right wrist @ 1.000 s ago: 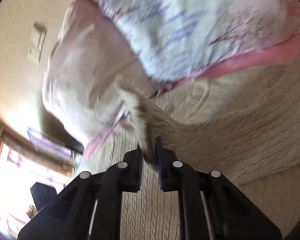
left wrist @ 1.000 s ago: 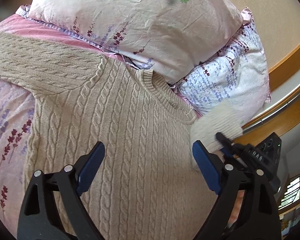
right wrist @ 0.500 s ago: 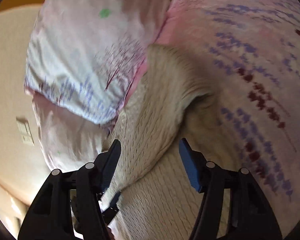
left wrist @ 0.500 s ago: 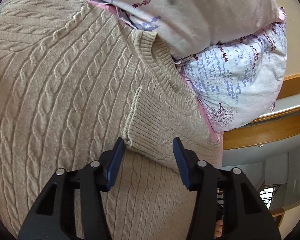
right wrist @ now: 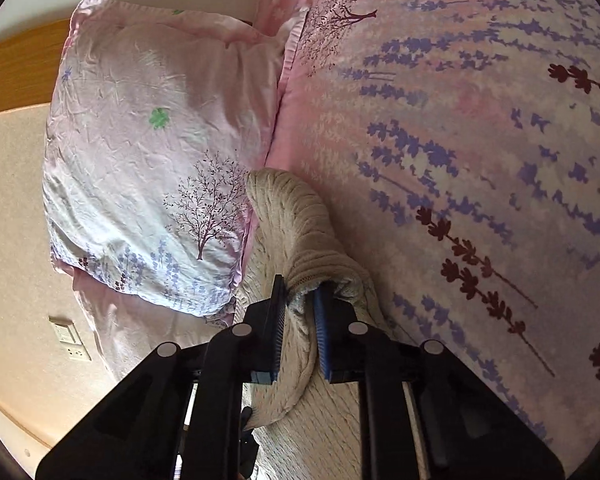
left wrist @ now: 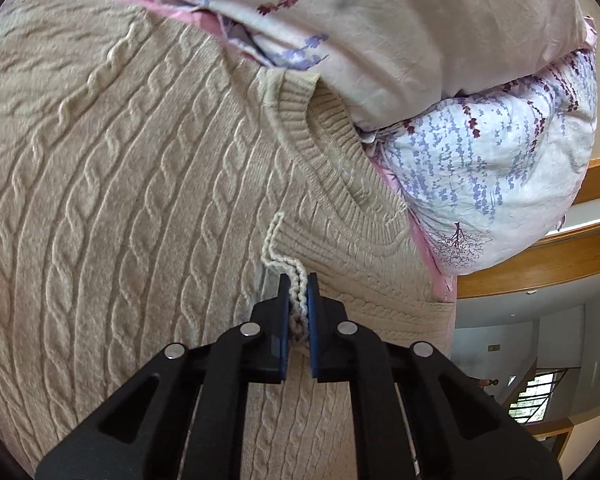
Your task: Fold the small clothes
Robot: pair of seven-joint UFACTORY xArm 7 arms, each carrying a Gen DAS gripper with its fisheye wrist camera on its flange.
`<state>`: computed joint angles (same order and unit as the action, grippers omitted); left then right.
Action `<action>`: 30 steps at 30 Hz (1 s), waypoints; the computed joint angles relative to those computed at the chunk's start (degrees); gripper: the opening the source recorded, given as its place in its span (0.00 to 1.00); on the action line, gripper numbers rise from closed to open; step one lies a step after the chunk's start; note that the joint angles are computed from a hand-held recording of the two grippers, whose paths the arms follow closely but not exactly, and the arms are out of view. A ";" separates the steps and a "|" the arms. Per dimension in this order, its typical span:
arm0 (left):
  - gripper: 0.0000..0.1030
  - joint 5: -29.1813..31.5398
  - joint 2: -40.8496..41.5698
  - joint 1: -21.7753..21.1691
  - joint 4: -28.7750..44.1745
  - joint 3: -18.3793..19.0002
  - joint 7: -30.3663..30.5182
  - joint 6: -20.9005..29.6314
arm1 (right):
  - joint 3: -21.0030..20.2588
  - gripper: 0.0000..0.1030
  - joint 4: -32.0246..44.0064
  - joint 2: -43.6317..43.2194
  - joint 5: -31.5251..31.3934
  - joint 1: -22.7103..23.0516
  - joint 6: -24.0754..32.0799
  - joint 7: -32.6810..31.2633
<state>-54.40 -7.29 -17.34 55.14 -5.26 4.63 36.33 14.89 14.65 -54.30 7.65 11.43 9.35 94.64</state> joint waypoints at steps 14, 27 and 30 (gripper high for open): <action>0.07 12.51 -3.88 4.25 -4.25 3.46 -3.43 -3.58 | 1.27 0.08 9.84 11.40 -1.49 3.99 10.51 -7.06; 0.42 8.75 -10.26 3.38 -9.35 6.16 0.53 -6.79 | 6.88 0.35 23.33 14.81 -14.25 0.53 28.75 -13.27; 0.45 7.76 -15.60 4.20 -12.71 8.59 1.01 -7.76 | 6.16 0.46 27.77 21.51 -16.36 1.59 28.29 -18.46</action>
